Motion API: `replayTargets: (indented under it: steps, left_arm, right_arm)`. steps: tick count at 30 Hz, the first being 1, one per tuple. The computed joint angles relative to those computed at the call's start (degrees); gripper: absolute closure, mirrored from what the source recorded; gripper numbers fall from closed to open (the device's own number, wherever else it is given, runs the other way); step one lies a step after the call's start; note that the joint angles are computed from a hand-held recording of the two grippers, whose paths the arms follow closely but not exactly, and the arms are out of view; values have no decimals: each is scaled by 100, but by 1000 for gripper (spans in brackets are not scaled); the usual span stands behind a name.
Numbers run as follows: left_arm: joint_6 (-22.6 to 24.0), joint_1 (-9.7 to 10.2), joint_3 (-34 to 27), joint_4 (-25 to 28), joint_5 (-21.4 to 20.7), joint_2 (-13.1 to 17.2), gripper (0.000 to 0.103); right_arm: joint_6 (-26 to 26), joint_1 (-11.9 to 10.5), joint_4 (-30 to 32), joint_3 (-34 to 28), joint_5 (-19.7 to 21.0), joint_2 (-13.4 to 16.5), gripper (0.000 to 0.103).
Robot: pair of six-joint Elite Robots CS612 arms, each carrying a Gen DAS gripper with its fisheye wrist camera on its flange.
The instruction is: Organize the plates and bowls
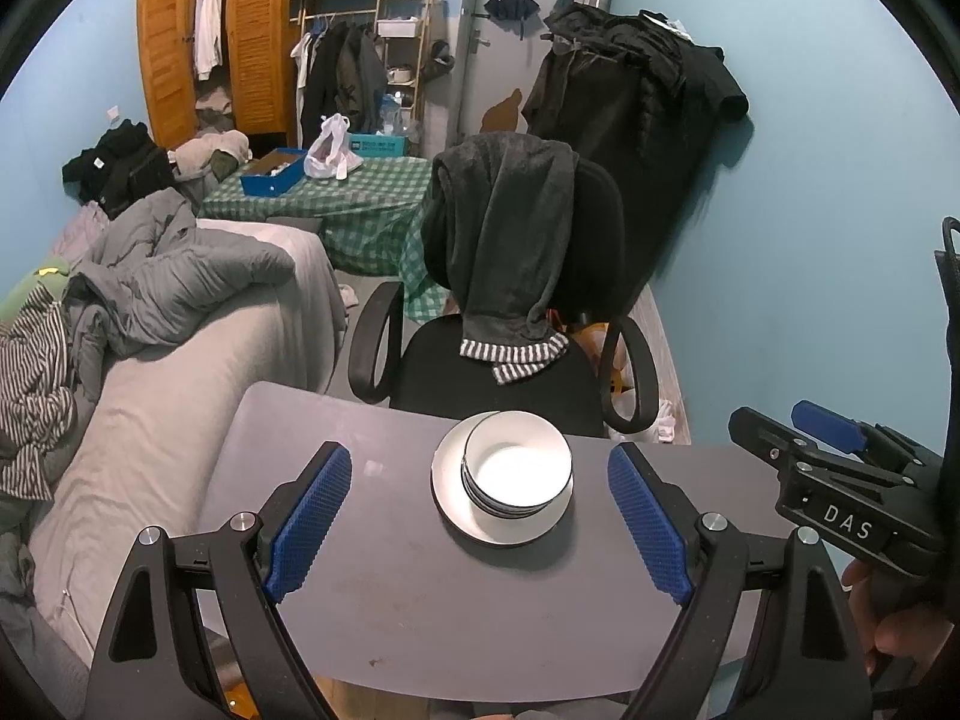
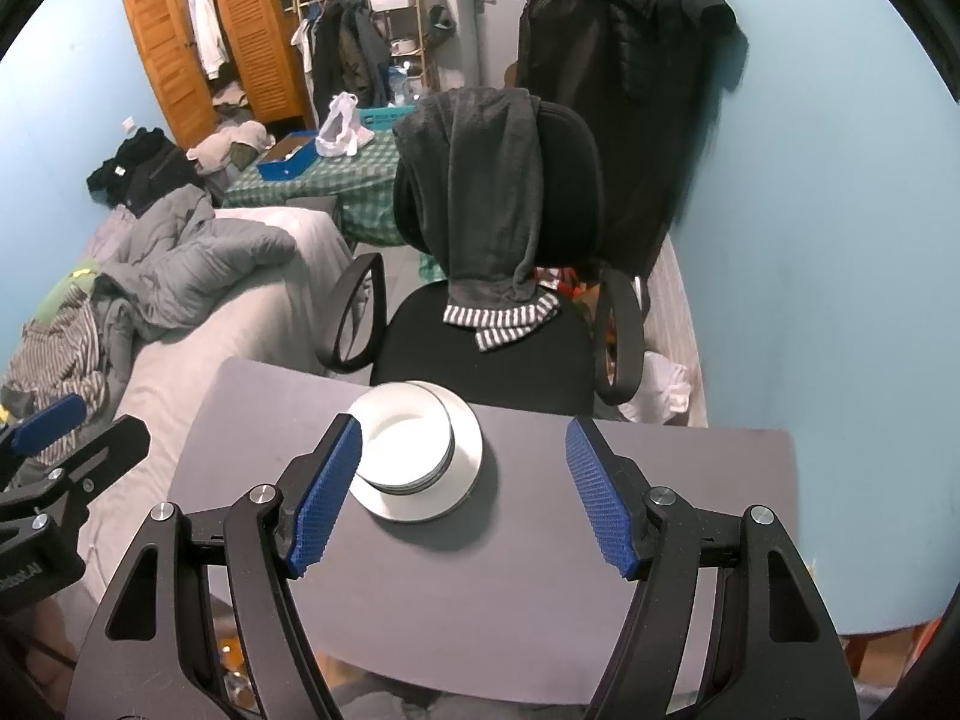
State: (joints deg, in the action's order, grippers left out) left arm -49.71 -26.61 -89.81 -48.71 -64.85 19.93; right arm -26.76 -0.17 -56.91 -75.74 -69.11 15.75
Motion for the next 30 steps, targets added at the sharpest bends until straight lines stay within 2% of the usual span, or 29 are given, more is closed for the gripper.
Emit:
replayTargets:
  steps: [30]
  left_arm:
    - [-80,-14,-1,-4,51,16,14]
  right_arm:
    - [24,3,-44,74,-11,-32,33]
